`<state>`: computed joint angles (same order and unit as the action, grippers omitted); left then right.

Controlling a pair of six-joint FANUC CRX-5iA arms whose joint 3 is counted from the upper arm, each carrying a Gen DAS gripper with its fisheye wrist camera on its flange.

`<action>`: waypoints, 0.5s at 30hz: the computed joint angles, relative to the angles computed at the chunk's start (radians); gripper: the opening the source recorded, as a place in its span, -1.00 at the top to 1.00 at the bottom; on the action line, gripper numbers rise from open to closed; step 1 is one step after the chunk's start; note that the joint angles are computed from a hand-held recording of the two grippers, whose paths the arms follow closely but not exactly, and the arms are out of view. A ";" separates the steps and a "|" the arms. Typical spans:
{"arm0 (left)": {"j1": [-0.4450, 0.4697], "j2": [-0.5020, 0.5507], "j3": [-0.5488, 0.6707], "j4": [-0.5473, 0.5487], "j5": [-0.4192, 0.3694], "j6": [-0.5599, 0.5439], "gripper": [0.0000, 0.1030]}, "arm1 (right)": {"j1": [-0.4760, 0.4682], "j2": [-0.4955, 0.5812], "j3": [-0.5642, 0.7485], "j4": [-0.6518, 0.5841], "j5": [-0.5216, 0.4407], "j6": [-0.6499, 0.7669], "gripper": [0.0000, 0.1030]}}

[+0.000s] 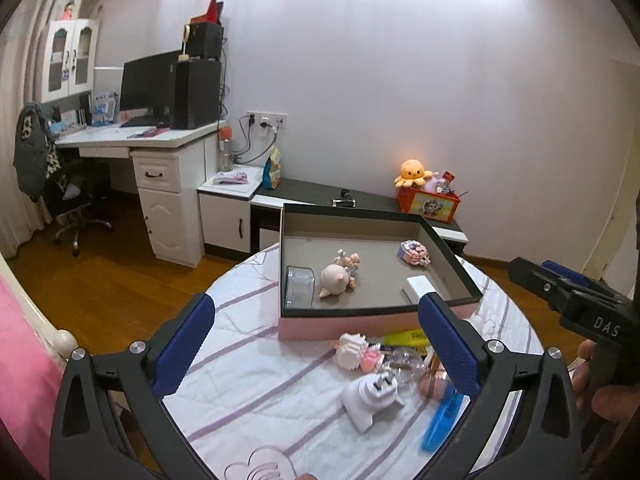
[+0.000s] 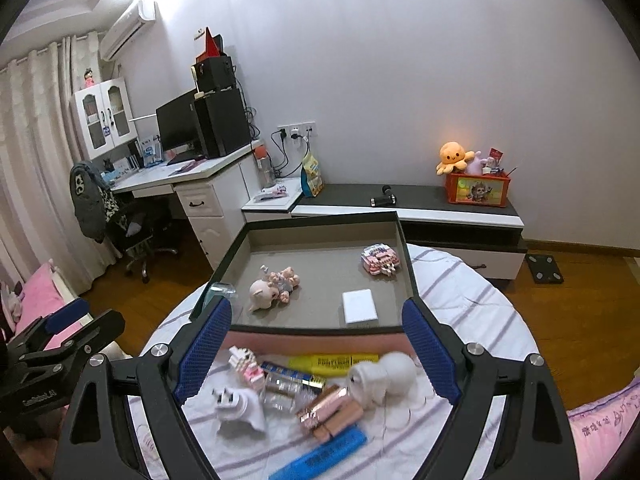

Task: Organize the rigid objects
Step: 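Withdraw both grippers from the box back over the table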

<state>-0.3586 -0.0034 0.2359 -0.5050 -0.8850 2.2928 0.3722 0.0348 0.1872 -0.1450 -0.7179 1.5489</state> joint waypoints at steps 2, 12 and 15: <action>-0.025 -0.003 0.004 -0.032 -0.031 0.019 -1.00 | -0.001 -0.025 -0.032 0.002 0.002 -0.006 -0.75; -0.097 -0.043 -0.015 -0.089 -0.091 0.078 -1.00 | -0.014 -0.115 -0.138 -0.030 -0.001 -0.006 -1.00; -0.119 -0.052 -0.019 -0.111 -0.103 0.098 -1.00 | -0.004 -0.143 -0.171 -0.017 0.002 -0.019 -1.00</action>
